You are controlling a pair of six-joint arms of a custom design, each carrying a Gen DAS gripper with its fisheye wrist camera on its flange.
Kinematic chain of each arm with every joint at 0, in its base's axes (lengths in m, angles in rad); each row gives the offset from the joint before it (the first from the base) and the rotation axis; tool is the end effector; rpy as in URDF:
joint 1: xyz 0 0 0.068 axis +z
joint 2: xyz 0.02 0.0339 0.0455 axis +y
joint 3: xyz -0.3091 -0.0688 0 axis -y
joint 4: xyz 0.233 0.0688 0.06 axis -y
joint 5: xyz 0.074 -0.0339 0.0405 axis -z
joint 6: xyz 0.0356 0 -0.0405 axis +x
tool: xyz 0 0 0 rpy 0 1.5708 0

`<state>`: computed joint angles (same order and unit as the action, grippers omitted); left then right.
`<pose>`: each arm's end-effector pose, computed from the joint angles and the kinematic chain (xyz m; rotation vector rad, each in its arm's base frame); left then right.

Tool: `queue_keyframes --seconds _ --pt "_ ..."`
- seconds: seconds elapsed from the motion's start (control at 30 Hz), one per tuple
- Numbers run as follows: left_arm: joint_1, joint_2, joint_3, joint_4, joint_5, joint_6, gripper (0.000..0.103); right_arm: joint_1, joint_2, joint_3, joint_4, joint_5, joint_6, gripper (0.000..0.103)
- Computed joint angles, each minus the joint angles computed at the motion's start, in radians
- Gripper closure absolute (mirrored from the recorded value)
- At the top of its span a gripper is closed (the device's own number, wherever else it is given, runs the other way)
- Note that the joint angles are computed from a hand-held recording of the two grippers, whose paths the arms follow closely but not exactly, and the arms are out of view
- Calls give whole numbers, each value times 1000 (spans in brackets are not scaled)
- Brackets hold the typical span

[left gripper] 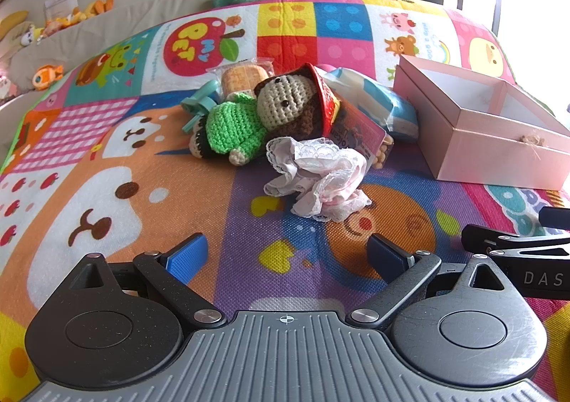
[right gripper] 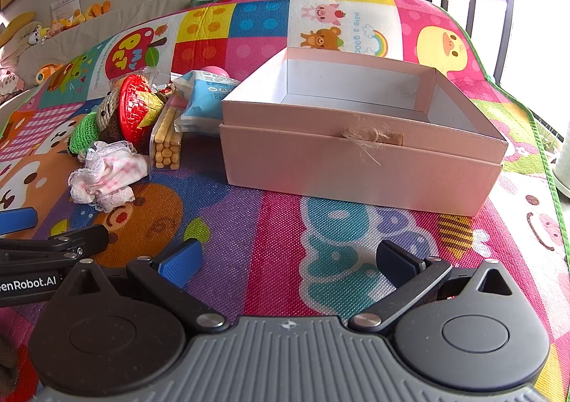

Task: Organize objects

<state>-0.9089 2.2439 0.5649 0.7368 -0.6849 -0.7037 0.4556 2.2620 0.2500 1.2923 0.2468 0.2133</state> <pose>0.2064 -0.2283 0.0349 -0.0287 2.2477 0.0271 0.2314 0.1037 0.0438 -0.1471 2.2605 0.0715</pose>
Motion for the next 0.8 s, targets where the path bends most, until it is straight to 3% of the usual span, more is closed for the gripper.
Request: queue_keyframes --seconds 0.8 --pt "0 0 -3 19 14 14 4 -40 -64 -86 -19 -84 -36 0"
